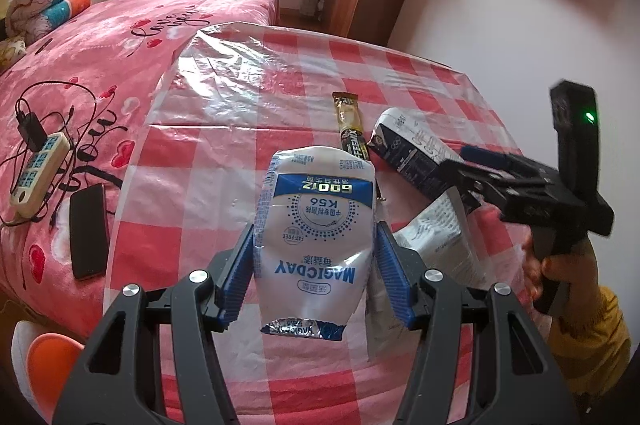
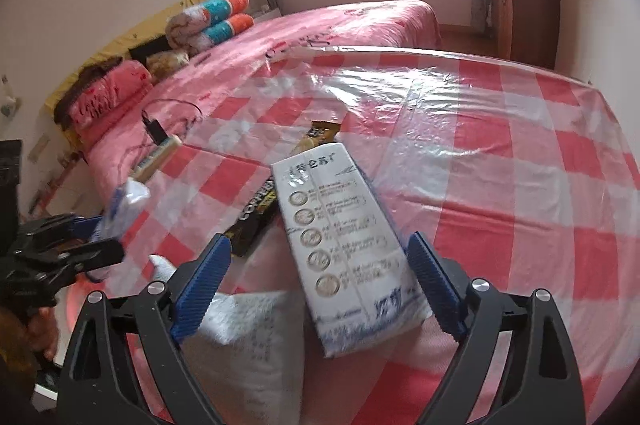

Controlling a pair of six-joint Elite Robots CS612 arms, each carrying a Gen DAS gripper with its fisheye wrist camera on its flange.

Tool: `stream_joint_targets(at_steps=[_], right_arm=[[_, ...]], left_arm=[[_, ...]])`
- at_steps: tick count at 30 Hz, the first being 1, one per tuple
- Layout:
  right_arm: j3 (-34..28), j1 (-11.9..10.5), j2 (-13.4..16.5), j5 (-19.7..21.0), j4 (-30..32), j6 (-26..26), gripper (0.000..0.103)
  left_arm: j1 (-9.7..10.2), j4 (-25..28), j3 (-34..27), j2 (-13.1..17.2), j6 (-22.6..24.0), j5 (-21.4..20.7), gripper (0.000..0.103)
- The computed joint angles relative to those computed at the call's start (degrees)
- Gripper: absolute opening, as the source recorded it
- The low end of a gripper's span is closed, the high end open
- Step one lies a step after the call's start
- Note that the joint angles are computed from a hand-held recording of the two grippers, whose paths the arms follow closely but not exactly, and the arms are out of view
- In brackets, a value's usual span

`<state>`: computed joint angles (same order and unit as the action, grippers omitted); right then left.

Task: Collect trash
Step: 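Grasp the white milk box with the right tool while the left tool holds the bag, then lift the white bag and milk box and carry both over the orange bucket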

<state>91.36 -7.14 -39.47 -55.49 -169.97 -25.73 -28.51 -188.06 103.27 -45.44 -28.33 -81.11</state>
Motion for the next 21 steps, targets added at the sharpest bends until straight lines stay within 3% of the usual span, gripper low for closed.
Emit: stream_joint_targets(at_steps=[7,11,13,21], right_arm=[[-1.30,1.61,0.87,-5.40,-0.18,-2.64,0.088],[-0.89,2.26,1.11,-8.41,-3.24,-3.60,0.079],[-0.95,2.31,1.20,-9.12,-3.76,-3.55,0.070],[-0.80,2.53,0.86,-10.61,-3.49,-4.27,0.066]], left_arm=[[0.23,-1.23,0.93,0.19,-0.35,-1.11,0.059],[0.55,-1.94,1.47,0.45,-0.84,-1.91,0.060],[0.62,-2.42,1.85,0.48,-1.01,-2.05,0.059],[1.06,-4.59,2.97,0.82,-1.89,-3.13,0.060]])
